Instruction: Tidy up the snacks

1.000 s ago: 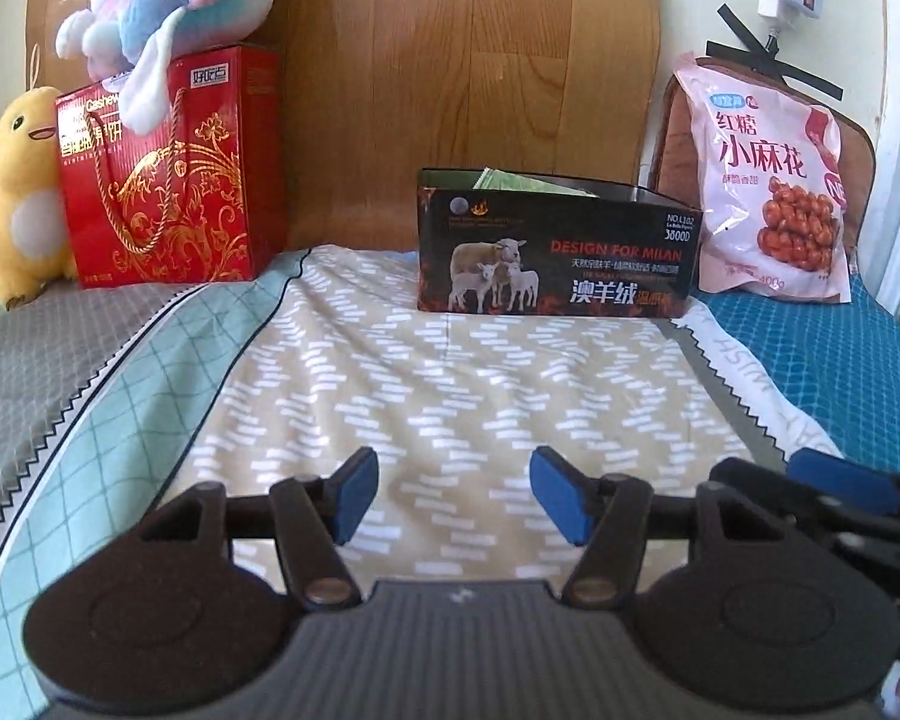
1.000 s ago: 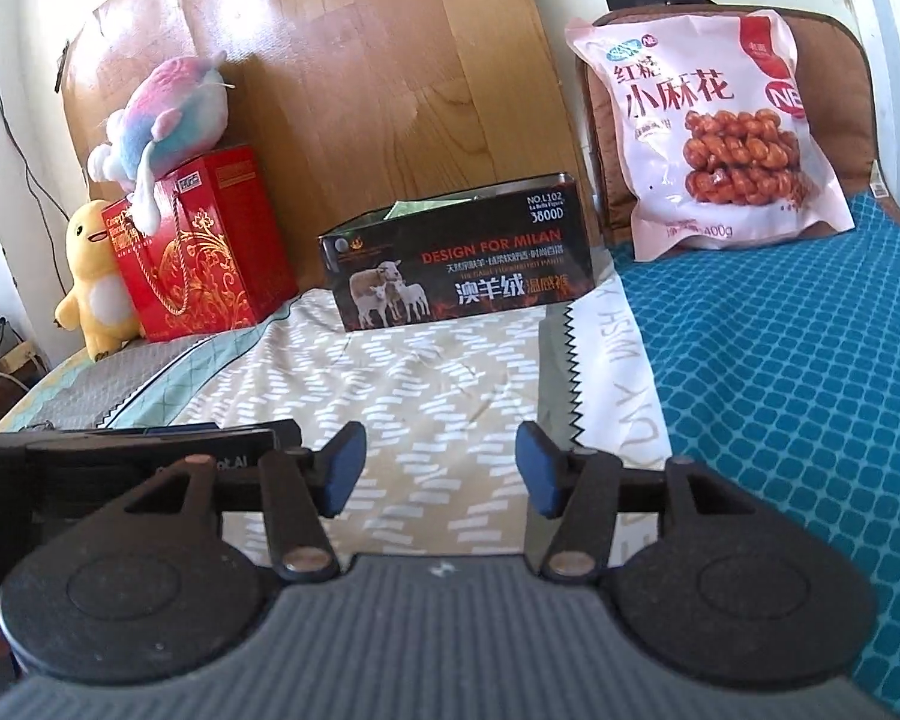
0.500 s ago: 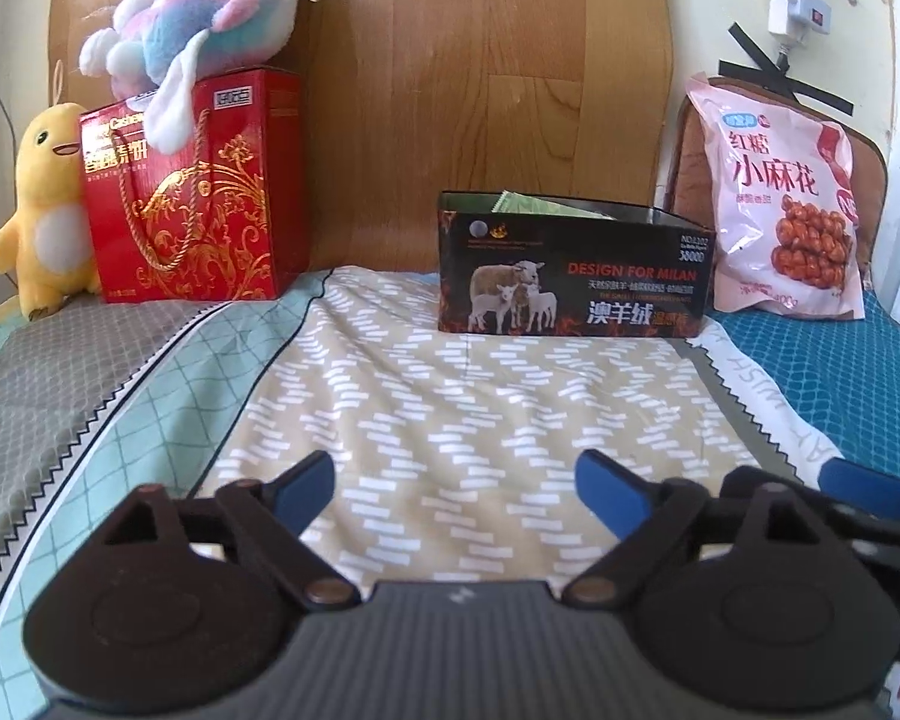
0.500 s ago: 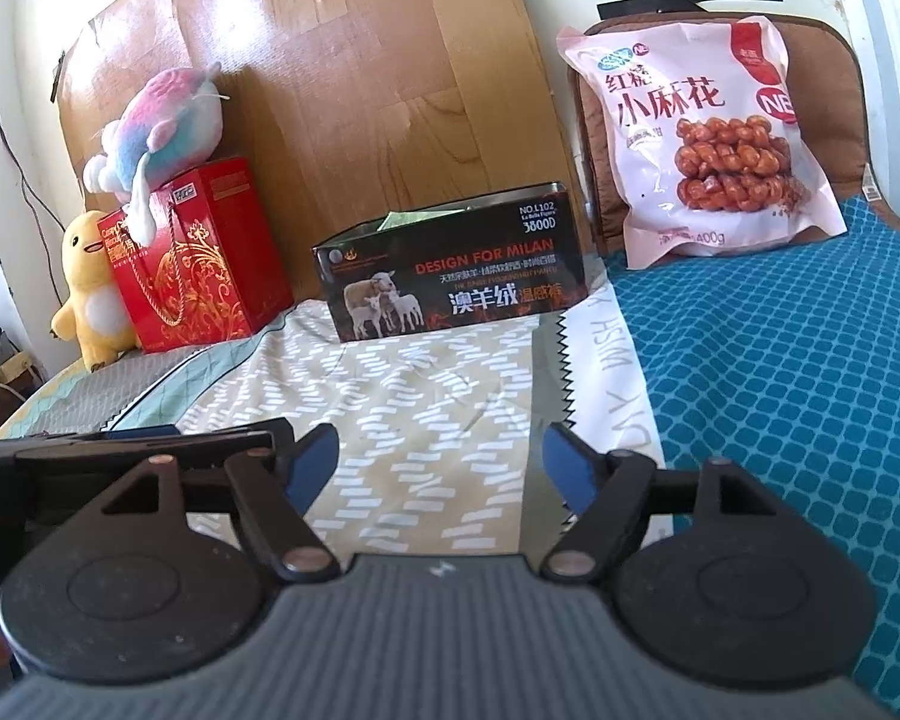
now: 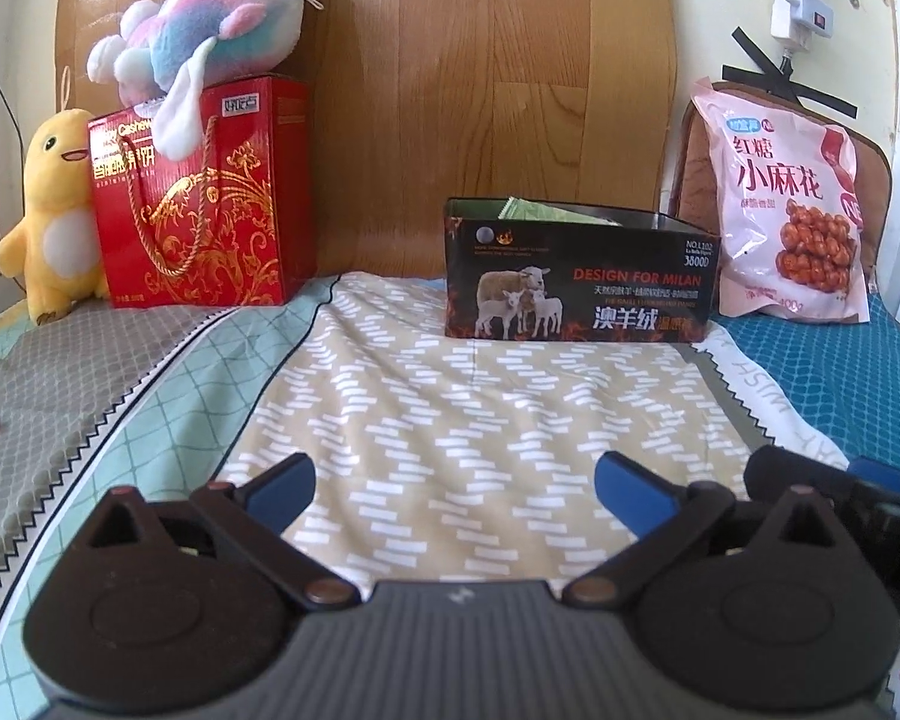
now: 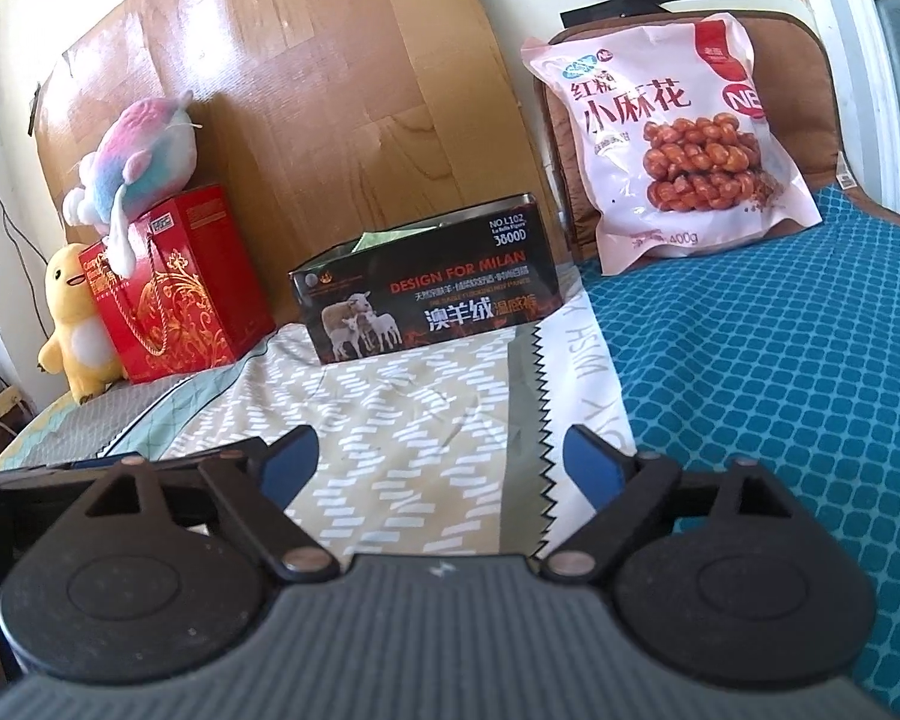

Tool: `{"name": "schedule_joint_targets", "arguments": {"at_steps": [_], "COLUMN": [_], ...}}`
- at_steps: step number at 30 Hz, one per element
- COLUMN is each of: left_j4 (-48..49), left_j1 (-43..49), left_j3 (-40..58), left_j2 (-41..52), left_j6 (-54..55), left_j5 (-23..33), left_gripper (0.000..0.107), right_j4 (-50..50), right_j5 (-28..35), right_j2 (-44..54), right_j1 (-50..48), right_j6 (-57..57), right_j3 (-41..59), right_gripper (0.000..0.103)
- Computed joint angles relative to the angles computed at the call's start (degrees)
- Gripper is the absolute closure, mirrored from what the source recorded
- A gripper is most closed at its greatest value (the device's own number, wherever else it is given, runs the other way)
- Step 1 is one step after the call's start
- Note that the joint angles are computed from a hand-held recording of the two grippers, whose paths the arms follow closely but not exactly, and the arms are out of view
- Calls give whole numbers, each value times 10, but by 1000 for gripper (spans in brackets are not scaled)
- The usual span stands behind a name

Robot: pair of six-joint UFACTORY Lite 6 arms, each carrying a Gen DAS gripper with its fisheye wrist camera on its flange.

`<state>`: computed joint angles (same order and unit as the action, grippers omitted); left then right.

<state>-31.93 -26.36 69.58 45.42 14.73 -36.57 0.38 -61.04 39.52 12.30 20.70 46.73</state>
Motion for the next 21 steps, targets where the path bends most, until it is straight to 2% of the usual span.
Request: {"name": "schedule_joint_targets", "arguments": {"at_steps": [14, 21], "left_j4": [-42, -25], "left_j1": [-11, -4], "left_j3": [-18, -49], "left_j2": [-6, -15], "left_j6": [9, -61], "left_j5": [-52, -97], "left_gripper": [4, 4], "right_j4": [2, 3], "right_j5": [-3, -5], "right_j2": [-1, -1], "right_j1": [0, 1], "right_j6": [5, 6], "right_j3": [-1, -2], "right_gripper": [8, 8]}}
